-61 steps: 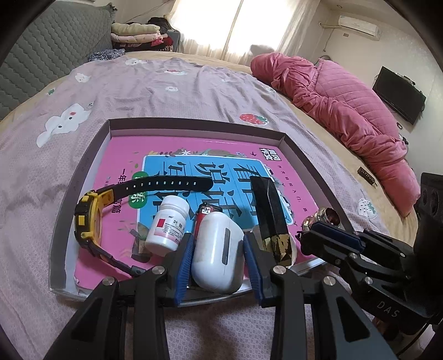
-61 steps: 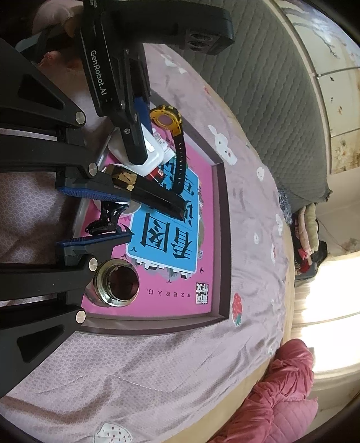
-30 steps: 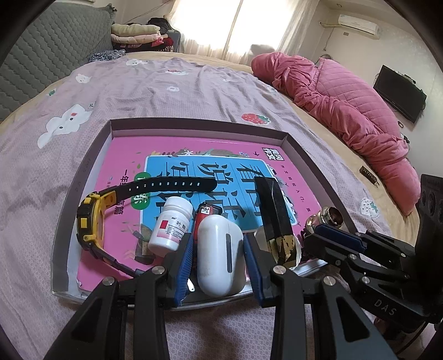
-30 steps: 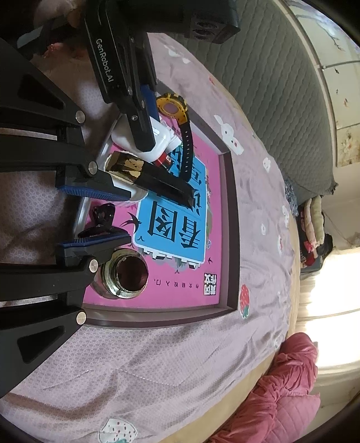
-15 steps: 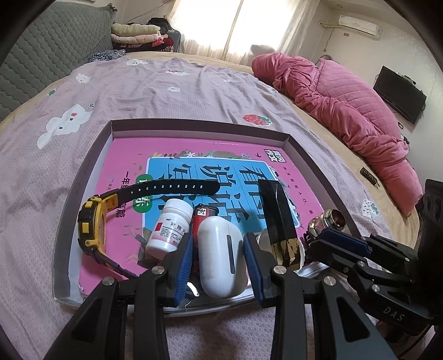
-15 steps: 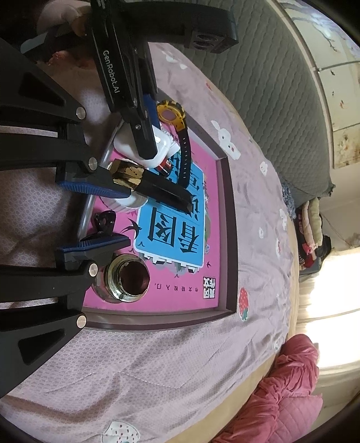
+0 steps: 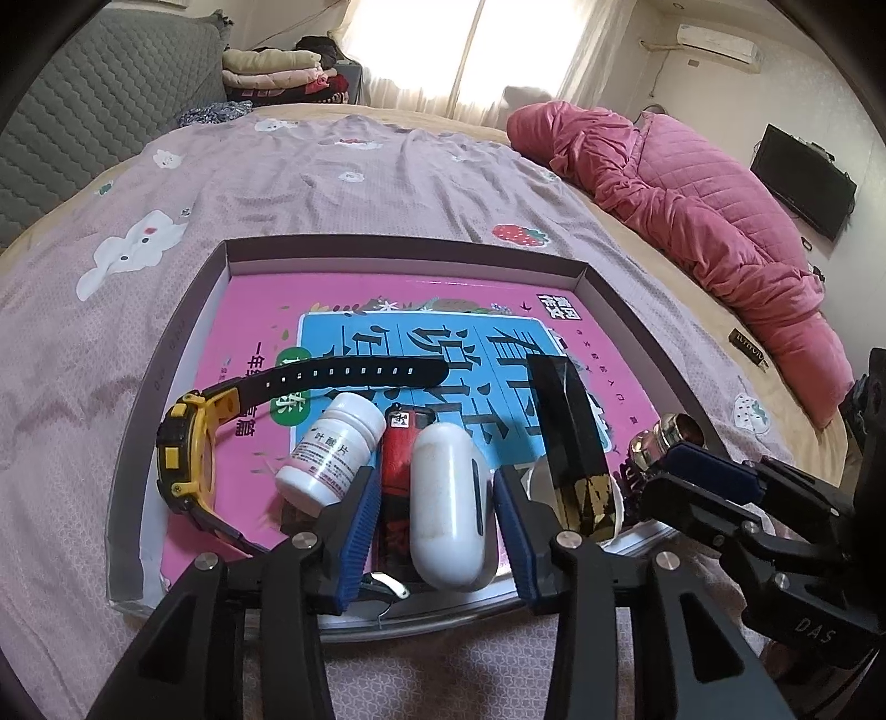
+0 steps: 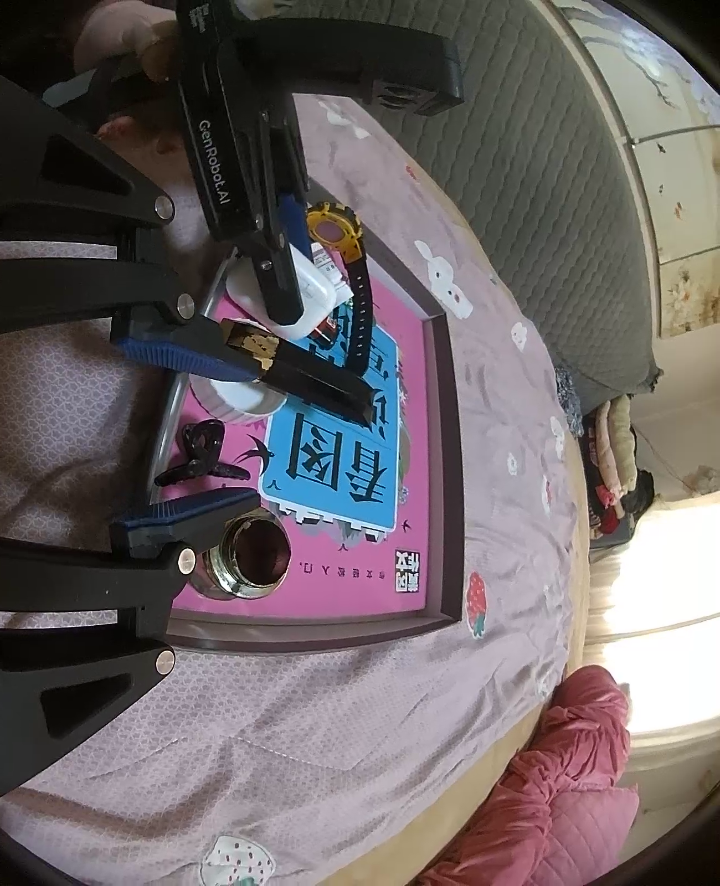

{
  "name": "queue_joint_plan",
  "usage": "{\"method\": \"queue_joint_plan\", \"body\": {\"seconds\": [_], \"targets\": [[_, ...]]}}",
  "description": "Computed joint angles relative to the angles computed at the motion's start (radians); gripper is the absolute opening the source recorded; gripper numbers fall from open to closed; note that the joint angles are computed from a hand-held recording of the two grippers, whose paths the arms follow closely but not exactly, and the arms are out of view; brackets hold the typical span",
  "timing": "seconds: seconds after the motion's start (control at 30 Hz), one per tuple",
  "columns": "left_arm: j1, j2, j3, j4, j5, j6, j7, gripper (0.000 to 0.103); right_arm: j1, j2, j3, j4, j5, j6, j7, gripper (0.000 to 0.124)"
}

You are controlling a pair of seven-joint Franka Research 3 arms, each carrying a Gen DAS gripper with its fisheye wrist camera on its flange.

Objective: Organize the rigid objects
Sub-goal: 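Lower the spinner into the box and open the right tool while left lowers the earbuds case, then open the left tool to release the earbuds case in the box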

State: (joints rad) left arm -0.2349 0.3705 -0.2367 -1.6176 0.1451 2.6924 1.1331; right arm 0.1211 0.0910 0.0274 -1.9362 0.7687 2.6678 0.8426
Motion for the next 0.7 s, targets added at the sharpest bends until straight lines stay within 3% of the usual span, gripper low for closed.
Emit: {"method": "queue_joint_plan", "body": {"seconds": [0.7], "targets": [[0.0, -0.024, 0.001, -0.031, 0.006, 0.025, -0.001, 0.043, 0.01, -0.03, 0.004, -0.026, 0.055, 0.055, -0.064, 0.055]]}}
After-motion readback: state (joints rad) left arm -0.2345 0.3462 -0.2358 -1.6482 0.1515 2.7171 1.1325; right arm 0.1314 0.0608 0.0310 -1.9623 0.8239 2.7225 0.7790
